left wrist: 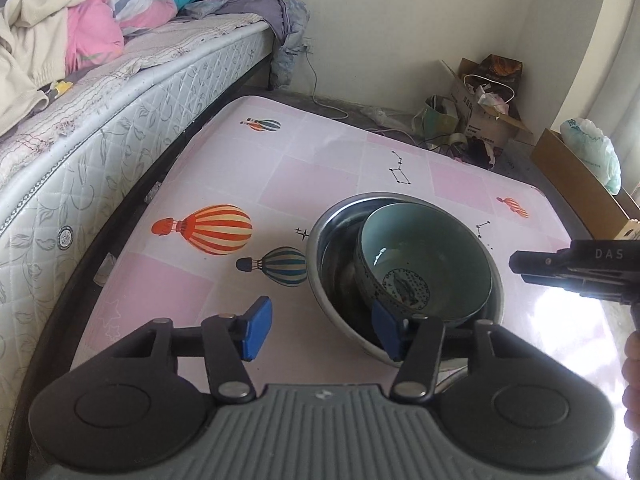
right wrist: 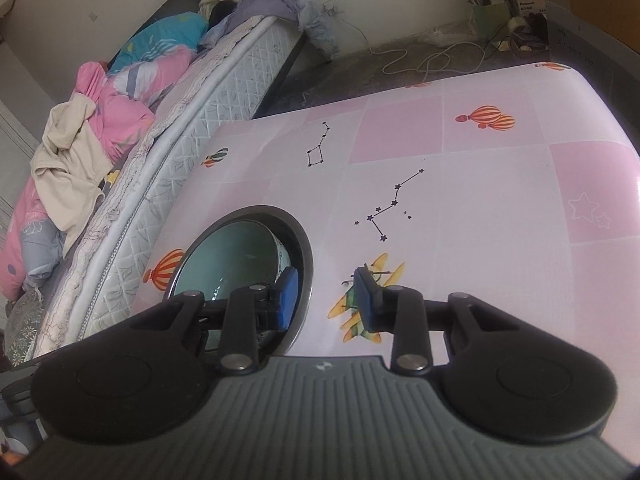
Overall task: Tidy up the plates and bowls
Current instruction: 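Open both grippers and move them to the small steel bowl's rim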
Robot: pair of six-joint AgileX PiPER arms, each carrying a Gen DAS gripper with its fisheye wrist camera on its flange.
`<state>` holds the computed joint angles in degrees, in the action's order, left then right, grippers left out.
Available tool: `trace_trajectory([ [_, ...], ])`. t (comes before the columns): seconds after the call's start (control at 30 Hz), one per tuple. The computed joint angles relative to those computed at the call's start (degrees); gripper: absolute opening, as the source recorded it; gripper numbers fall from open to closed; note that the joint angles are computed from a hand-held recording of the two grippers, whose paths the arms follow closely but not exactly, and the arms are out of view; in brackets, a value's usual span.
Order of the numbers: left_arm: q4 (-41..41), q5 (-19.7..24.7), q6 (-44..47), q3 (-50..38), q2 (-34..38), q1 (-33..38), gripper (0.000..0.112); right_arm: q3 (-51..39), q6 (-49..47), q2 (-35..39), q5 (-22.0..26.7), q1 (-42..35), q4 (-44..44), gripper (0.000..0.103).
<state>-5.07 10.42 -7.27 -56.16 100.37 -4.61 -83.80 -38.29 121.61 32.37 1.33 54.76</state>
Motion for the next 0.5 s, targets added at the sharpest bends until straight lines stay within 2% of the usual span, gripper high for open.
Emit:
trace_trajectory([
  [0.1, -7.09, 2.33, 5.80, -2.43, 2.26, 1.10, 0.036, -4.12, 2.34, 3.46, 2.66, -0.12, -0.83, 0.022],
  [0.23, -14.00, 3.64, 11.59, -4.38, 4.31, 2.50, 0.032, -6.84, 2.50, 6.24, 4.17, 0.01, -0.20, 0.018],
  [0.33, -13.71, 4.52, 10.92, -5.86, 5.39, 2.61, 0.026, -9.16, 3.82, 7.89, 5.77, -0.03, -0.18, 0.014],
  [0.4, -16.08, 5.42, 12.51, -6.88, 6.14, 2.83, 0.016, -10.70, 4.42, 9.18, 6.89, -0.05, 0.04, 0.010],
  [0.5, -11.67, 6.43, 7.23, -7.82, 6.33, 2.14, 0.016, -11.39, 4.64, 9.86, 7.33, 0.29, 0.49, 0.006],
])
